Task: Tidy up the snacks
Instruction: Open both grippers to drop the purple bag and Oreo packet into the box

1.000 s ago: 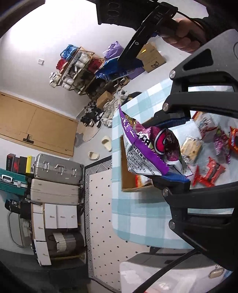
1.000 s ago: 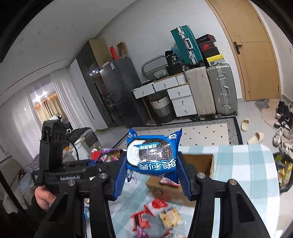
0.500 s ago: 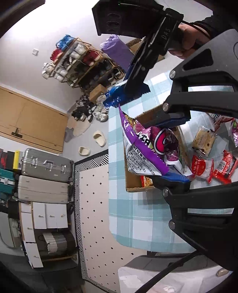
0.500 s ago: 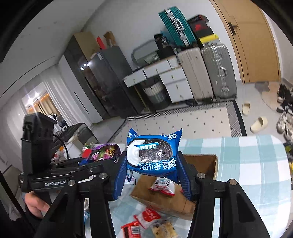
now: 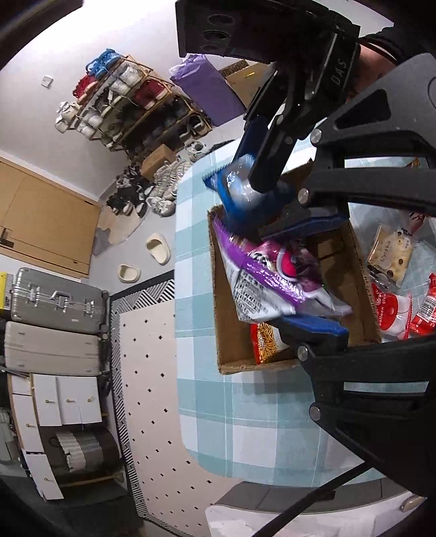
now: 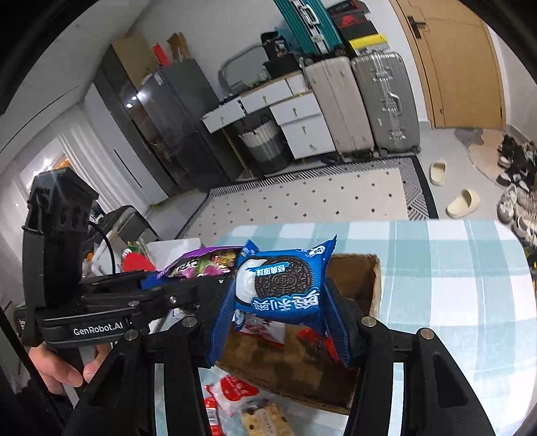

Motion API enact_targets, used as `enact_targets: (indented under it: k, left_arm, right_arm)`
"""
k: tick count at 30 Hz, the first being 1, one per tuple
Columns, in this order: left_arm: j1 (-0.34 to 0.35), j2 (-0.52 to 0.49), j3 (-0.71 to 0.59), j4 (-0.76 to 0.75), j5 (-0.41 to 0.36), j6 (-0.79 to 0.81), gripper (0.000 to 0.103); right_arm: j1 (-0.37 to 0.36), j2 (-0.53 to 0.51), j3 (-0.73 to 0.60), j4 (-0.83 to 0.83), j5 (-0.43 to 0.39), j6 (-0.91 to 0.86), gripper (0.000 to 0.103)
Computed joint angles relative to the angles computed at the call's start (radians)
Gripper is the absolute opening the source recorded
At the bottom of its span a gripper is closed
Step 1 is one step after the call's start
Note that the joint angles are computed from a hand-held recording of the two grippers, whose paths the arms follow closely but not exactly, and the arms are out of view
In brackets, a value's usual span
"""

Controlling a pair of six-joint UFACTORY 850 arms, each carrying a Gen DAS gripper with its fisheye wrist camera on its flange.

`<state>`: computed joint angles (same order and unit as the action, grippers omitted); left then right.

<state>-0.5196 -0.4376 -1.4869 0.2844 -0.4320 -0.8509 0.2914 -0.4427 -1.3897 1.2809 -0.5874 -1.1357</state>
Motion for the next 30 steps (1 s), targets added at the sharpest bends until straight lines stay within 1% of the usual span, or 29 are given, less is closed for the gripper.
enact_targets:
  k: [2, 4, 6, 10, 12, 17, 20, 24, 26, 28, 30]
  left_arm:
    - [0.002, -0.018, -0.008, 0.003, -0.002, 0.002, 0.038]
    - [0.001, -0.04, -0.024, -0.005, -0.009, 0.024, 0.038]
    - [-0.001, -0.05, -0.028, 0.021, -0.012, 0.007, 0.038]
    - [0.003, -0.042, -0.009, 0.028, -0.008, -0.014, 0.038]
    - [0.002, -0.03, 0.008, 0.031, -0.01, -0.023, 0.038]
    - [-0.026, 0.026, 0.062, 0.135, -0.026, -0.141, 0.038]
    - [-0.052, 0.068, 0.096, 0.201, -0.039, -0.208, 0.038]
    - [-0.106, 0.133, 0.145, 0.362, -0.082, -0.354, 0.038]
    - [-0.134, 0.162, 0.168, 0.423, -0.107, -0.414, 0.043]
    - [-0.166, 0.19, 0.192, 0.496, -0.139, -0.491, 0.055]
    - [-0.195, 0.221, 0.223, 0.56, -0.158, -0.557, 0.063]
  right_arm:
    - [-0.003, -0.02, -0.01, 0.001, -0.014, -0.002, 0.052]
    - [0.002, -0.023, -0.008, 0.001, -0.006, -0.013, 0.052]
    - [0.008, -0.033, -0.014, -0.009, -0.002, -0.013, 0.052]
    - [0.005, -0.025, 0.005, 0.019, 0.006, -0.026, 0.052]
    - [-0.002, -0.014, 0.019, 0.035, -0.008, -0.043, 0.052]
    - [-0.012, 0.038, 0.07, 0.053, -0.008, -0.072, 0.052]
    - [-0.02, 0.088, 0.115, 0.076, -0.009, -0.098, 0.052]
    - [-0.027, 0.172, 0.19, 0.124, -0.006, -0.157, 0.053]
    - [-0.032, 0.22, 0.235, 0.155, -0.007, -0.197, 0.054]
    - [-0.035, 0.261, 0.273, 0.169, -0.013, -0.221, 0.054]
    - [-0.034, 0.303, 0.31, 0.183, -0.014, -0.245, 0.056]
